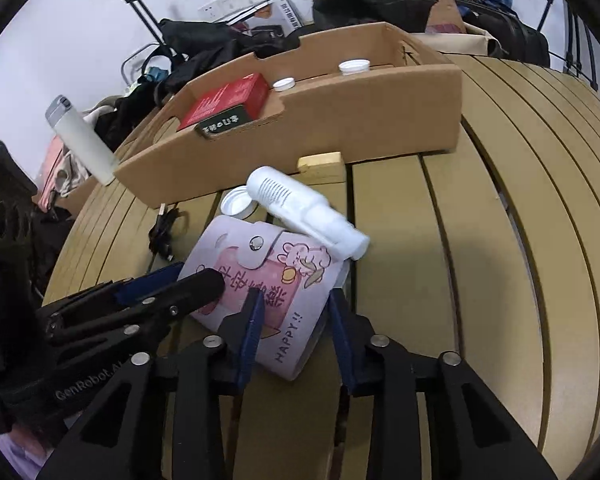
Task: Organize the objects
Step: 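Close the right tool on the pink printed card and lift it, then carry the pink card into the cardboard box and open the right tool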
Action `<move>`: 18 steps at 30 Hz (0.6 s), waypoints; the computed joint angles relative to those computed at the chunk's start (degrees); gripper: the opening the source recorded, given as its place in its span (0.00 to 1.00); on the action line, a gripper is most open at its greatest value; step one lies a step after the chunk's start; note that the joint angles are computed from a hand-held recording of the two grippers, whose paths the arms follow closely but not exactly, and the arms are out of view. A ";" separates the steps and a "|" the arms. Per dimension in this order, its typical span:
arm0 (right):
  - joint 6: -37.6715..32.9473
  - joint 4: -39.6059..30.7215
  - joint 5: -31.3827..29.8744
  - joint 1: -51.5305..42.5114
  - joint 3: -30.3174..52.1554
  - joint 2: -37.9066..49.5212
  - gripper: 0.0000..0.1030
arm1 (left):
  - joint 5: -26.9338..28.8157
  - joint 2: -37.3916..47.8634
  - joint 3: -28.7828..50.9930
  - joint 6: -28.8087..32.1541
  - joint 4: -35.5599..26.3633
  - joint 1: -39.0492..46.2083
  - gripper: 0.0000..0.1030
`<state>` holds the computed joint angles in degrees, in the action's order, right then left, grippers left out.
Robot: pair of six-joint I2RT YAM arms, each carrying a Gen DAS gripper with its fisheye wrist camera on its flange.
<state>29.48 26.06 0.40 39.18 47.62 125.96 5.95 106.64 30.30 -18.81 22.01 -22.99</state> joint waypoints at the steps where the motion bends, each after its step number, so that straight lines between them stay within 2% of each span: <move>1: -0.55 -1.29 0.60 0.60 -0.21 -0.83 0.27 | 0.64 -1.94 -1.71 -0.51 -0.98 -0.21 0.24; 4: -1.33 -0.66 1.64 2.71 -4.17 -3.96 0.24 | 2.08 -6.42 -8.69 -3.37 0.79 -1.32 0.20; 7: -0.44 1.40 3.05 4.82 -7.65 -4.95 0.22 | -0.25 -7.87 -13.86 -6.07 5.95 -4.13 0.20; 11: 0.02 1.63 5.11 6.33 -9.00 -5.69 0.19 | -3.67 -10.58 -13.85 -6.85 3.91 -7.28 0.20; 14: 0.00 1.41 4.67 7.00 -11.93 -10.87 0.11 | -2.82 -18.56 -15.56 -8.22 -0.13 -8.12 0.17; 18: -0.35 -4.72 7.12 8.96 -14.96 -22.77 0.10 | -6.48 -36.77 -14.49 -8.88 -14.73 -11.54 0.13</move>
